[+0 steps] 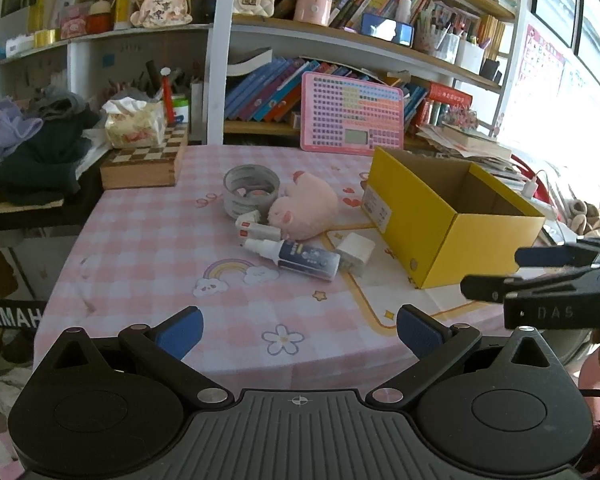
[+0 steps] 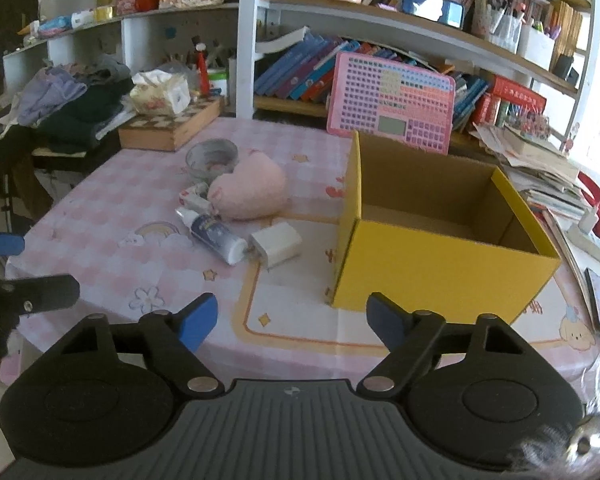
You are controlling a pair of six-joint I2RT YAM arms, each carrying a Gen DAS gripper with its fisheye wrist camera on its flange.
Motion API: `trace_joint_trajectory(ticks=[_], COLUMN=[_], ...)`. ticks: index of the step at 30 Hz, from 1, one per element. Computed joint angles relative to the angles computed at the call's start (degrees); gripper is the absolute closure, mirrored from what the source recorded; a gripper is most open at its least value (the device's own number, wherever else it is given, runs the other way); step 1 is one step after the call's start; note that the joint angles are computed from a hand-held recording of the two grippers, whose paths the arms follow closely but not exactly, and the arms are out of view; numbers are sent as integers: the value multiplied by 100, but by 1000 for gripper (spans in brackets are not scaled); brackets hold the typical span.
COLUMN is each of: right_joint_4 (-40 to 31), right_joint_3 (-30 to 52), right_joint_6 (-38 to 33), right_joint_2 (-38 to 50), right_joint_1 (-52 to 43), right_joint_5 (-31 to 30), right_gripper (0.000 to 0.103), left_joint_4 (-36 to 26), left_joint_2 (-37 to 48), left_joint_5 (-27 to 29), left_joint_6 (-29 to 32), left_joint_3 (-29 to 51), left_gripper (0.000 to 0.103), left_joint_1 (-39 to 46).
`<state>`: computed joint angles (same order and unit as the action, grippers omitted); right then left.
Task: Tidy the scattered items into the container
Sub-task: 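Move both tools toward the items beside the pink plush, then grasp the spray bottle with the left tool while the right tool grasps the white charger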
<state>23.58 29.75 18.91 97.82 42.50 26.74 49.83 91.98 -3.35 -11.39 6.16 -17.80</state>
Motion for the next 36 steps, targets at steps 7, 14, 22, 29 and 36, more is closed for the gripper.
trace_joint_trajectory(ticks=[7, 14, 22, 29, 36], right_joint_4=[196, 266, 259, 85, -158], right_joint_3=[238, 600, 1089, 1642, 2298], right_joint_6=[-99, -323, -624, -871, -1075], right_joint_2=[188, 495, 893, 1247, 1620], right_joint_1=[-37, -192, -525, -849, -1140], right_joint_5=[-124, -427, -840, -1255, -1586], right_gripper=[22, 22, 24, 26, 26], left_joint_4=[84, 109, -116, -408, -676], left_joint_2=[318, 748, 1270, 1868, 2524], left_joint_5=[85, 126, 207, 261, 340], left_joint_6=[205, 354, 424, 576, 594], left_joint_3=[197, 511, 1127, 1908, 2771], left_gripper=[0, 0, 0, 0, 0], left_joint_1=[121, 140, 187, 109, 175])
